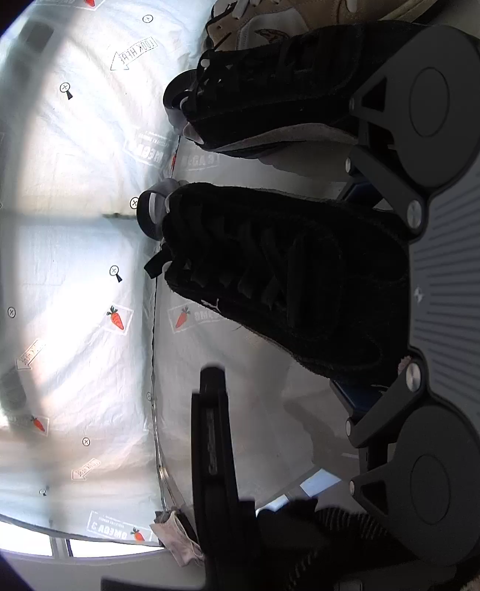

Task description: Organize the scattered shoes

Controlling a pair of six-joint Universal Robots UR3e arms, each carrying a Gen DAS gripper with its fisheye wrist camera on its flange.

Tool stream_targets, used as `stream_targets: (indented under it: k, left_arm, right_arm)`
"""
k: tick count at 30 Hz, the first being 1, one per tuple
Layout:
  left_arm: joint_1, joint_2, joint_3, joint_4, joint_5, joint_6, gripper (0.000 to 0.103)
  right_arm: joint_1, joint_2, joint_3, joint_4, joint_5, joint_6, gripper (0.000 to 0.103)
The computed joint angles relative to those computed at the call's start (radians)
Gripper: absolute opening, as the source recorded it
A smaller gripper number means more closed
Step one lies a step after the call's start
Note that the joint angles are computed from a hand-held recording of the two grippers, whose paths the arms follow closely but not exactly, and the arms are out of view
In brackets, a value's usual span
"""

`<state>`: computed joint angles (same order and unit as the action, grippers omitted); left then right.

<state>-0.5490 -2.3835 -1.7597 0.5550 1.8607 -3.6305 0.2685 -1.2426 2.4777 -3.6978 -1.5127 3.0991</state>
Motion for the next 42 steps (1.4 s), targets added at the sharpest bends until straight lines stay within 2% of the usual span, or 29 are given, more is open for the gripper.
stream_targets:
  k: [2, 5, 8, 10, 11, 13, 14, 16, 27, 30, 32, 36, 41, 42]
  left_arm:
    - [0.023, 0.006, -0.014, -0.003, -0.046, -0.026, 0.058]
    - [0.042, 0.016, -0.038, 0.000, -0.068, -0.078, 0.058]
    - [0.039, 0.017, -0.045, 0.017, -0.076, -0.063, 0.058]
    - [0.032, 0.012, -0.040, 0.029, -0.091, -0.017, 0.058]
    - [0.030, 0.010, -0.040, 0.037, -0.098, 0.001, 0.058]
    - [0.029, 0.002, -0.040, 0.058, -0.110, 0.021, 0.058]
    - [0.031, 0.001, -0.042, 0.064, -0.112, 0.015, 0.058]
    - [0.039, 0.001, -0.050, 0.068, -0.117, -0.008, 0.058]
    - [0.065, 0.018, -0.073, 0.054, -0.162, -0.041, 0.058]
    - [0.067, 0.020, -0.078, 0.057, -0.168, -0.046, 0.058]
    - [0.067, 0.020, -0.081, 0.060, -0.169, -0.049, 0.058]
    - [0.070, 0.021, -0.088, 0.068, -0.175, -0.055, 0.058]
    - [0.080, 0.016, -0.104, 0.101, -0.191, -0.070, 0.058]
    - [0.080, 0.016, -0.105, 0.103, -0.188, -0.074, 0.058]
  right_arm:
    - [-0.001, -0.017, 0.033, -0.032, -0.003, -0.004, 0.092]
    - [0.054, 0.027, 0.052, -0.141, -0.112, -0.019, 0.096]
    - [0.148, 0.170, 0.037, -0.390, -0.278, -0.048, 0.099]
    - [0.176, 0.181, 0.036, -0.440, -0.334, -0.042, 0.099]
    - [0.161, 0.168, 0.054, -0.450, -0.310, -0.041, 0.099]
    - [0.096, 0.116, 0.123, -0.454, -0.192, -0.031, 0.098]
    - [0.086, 0.121, 0.130, -0.460, -0.173, -0.034, 0.098]
    - [0.112, 0.132, 0.099, -0.412, -0.208, -0.029, 0.088]
    - [0.219, 0.287, -0.072, -0.419, -0.436, 0.093, 0.080]
    - [0.207, 0.319, -0.108, -0.421, -0.462, 0.120, 0.079]
    - [0.162, 0.338, -0.101, -0.453, -0.416, 0.144, 0.079]
    - [0.162, 0.372, -0.110, -0.507, -0.418, 0.089, 0.080]
    - [0.198, 0.411, -0.101, -0.633, -0.453, -0.063, 0.082]
    - [0.198, 0.424, -0.098, -0.670, -0.447, -0.091, 0.085]
